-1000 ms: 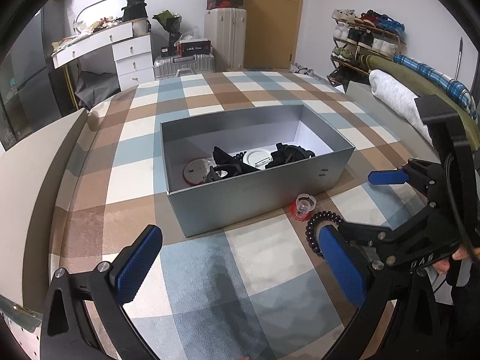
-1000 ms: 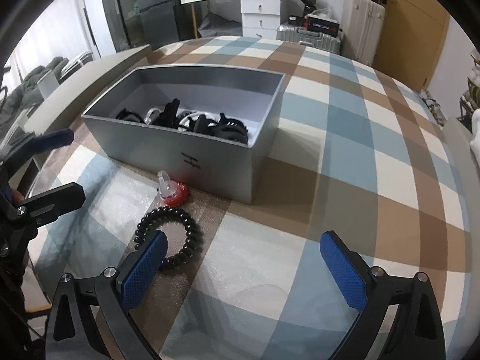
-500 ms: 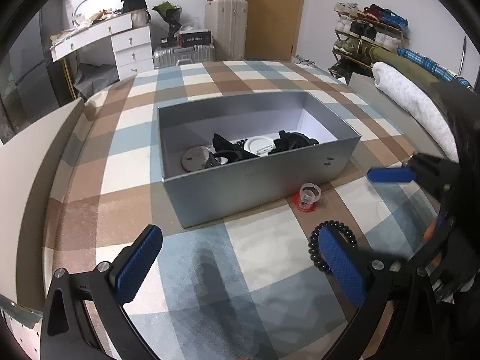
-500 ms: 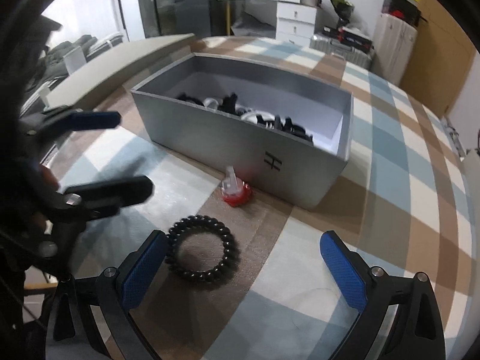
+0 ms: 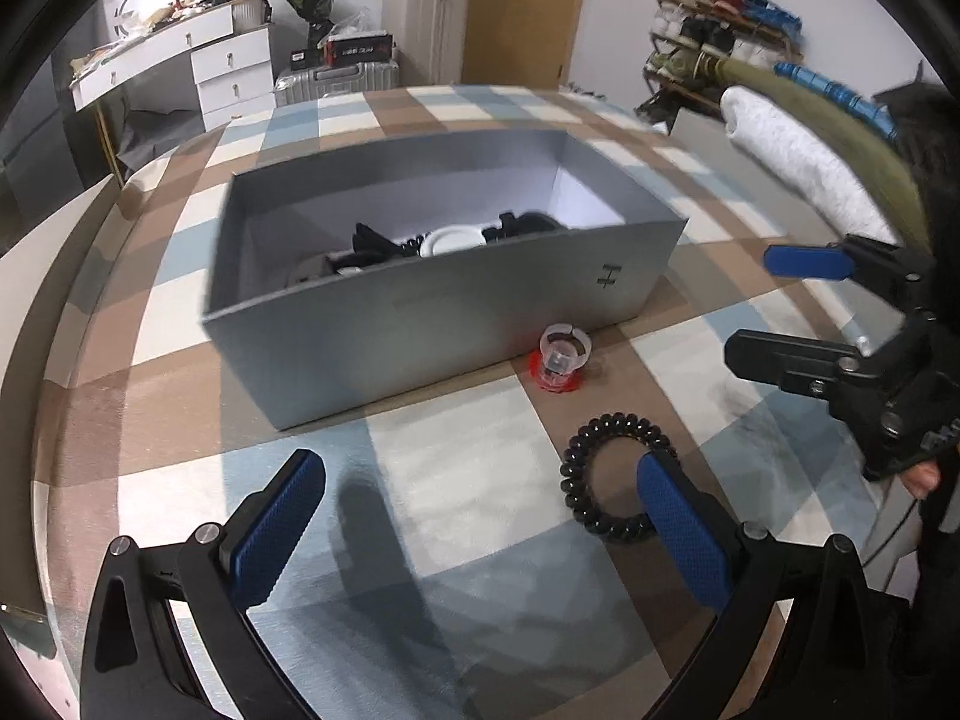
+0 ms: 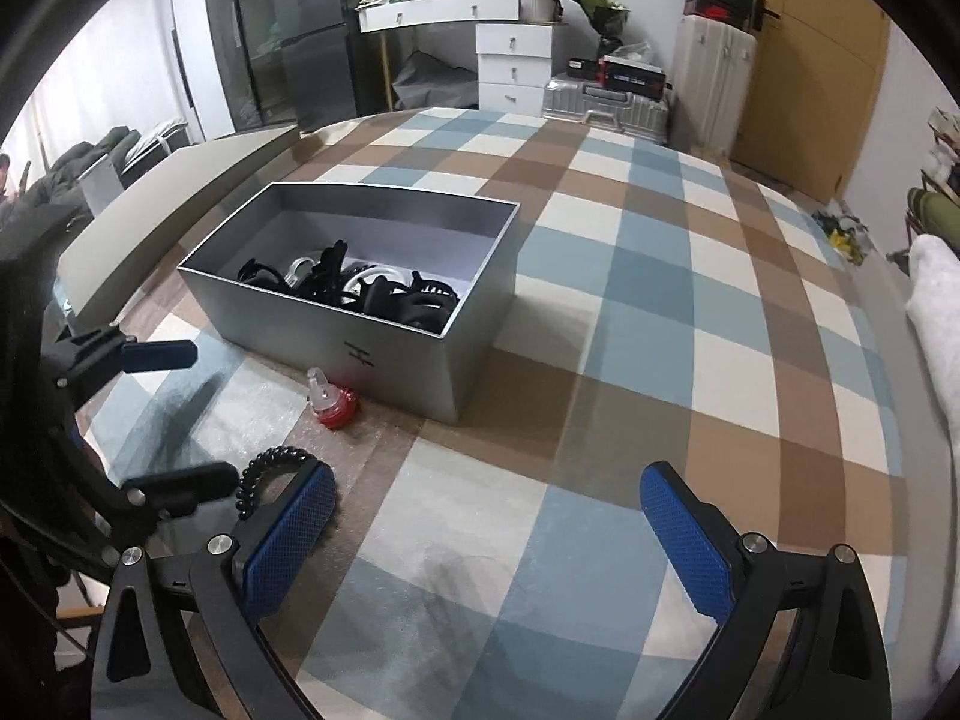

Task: Organize jewelry
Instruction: 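Grasp the black coiled hair tie with the left tool, then grasp the red-and-clear clip with the right tool while the left tool holds the hair tie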

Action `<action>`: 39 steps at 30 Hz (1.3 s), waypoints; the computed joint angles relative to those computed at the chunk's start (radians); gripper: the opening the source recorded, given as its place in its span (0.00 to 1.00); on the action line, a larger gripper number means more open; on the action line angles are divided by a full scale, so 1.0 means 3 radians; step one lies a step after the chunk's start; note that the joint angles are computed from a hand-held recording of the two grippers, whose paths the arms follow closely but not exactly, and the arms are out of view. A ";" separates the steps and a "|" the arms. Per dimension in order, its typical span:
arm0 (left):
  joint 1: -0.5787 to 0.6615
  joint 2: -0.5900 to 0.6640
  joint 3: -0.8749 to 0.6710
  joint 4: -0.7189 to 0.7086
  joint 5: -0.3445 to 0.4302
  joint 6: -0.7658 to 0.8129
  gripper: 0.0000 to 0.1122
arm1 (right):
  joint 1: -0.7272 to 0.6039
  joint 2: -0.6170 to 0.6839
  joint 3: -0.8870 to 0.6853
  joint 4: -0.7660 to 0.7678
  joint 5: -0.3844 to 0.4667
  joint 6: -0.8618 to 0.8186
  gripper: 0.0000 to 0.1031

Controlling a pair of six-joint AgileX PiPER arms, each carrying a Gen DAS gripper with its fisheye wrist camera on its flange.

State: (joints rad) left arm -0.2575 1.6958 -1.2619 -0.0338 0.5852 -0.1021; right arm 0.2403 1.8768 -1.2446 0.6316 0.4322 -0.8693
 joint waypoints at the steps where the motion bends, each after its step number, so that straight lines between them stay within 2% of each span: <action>1: -0.0032 0.0030 -0.0021 0.0126 0.0022 -0.0107 0.90 | 0.0016 0.0002 0.0002 -0.0006 -0.0005 0.0006 0.99; 3: -0.0111 0.0082 -0.0053 0.0477 0.0104 -0.0409 0.90 | 0.0029 0.0019 -0.0009 -0.0008 -0.0005 -0.0012 0.99; 7: -0.0082 0.0037 -0.0006 0.0729 0.0145 -0.0591 0.90 | 0.0062 0.0027 -0.0003 -0.0002 -0.0017 -0.0043 0.99; 12: 0.0110 0.0010 0.0009 0.0712 0.0187 -0.0595 0.90 | 0.0081 0.0032 0.0004 0.0024 -0.0018 -0.0063 0.99; 14: 0.0165 -0.0020 0.0032 0.0598 0.0157 -0.0481 0.84 | 0.0088 0.0044 0.0000 0.0064 -0.0015 -0.0079 0.99; 16: 0.0189 -0.0070 0.0093 0.0495 0.0075 -0.0379 0.60 | 0.0115 0.0066 0.0008 0.0191 -0.0048 -0.0155 0.99; 17: 0.0202 -0.0094 0.0122 0.0370 0.0027 -0.0238 0.53 | 0.0132 0.0072 0.0017 0.0222 -0.0082 -0.0150 0.99; 19: 0.0157 -0.0130 0.0154 0.0293 -0.0006 -0.0073 0.21 | 0.0181 0.0101 0.0022 0.0305 -0.0145 -0.0147 0.98; 21: 0.0099 -0.0143 0.0166 0.0370 -0.0024 -0.0049 0.06 | 0.0220 0.0130 0.0018 0.0409 -0.0146 -0.0216 0.96; 23: 0.0095 -0.0132 0.0184 0.0343 -0.0077 0.0047 0.05 | 0.0253 0.0151 0.0011 0.0414 -0.0146 -0.0223 0.92; 25: 0.0134 -0.0139 0.0213 0.0231 -0.0132 0.0172 0.05 | 0.0293 0.0178 -0.0005 0.0383 -0.0139 -0.0192 0.84; 30: 0.0281 -0.0205 0.0215 -0.0020 -0.0135 0.0401 0.04 | 0.0370 0.0252 -0.0064 0.0313 -0.0125 -0.0117 0.74; 34: 0.0388 -0.0337 0.0255 -0.0203 -0.0169 0.0563 0.04 | 0.0435 0.0340 -0.0195 0.0188 0.0015 0.0011 0.60; 39: 0.0454 -0.0515 0.0311 -0.0436 -0.0275 0.0764 0.04 | 0.0562 0.0415 -0.0317 0.0055 0.0043 0.0118 0.52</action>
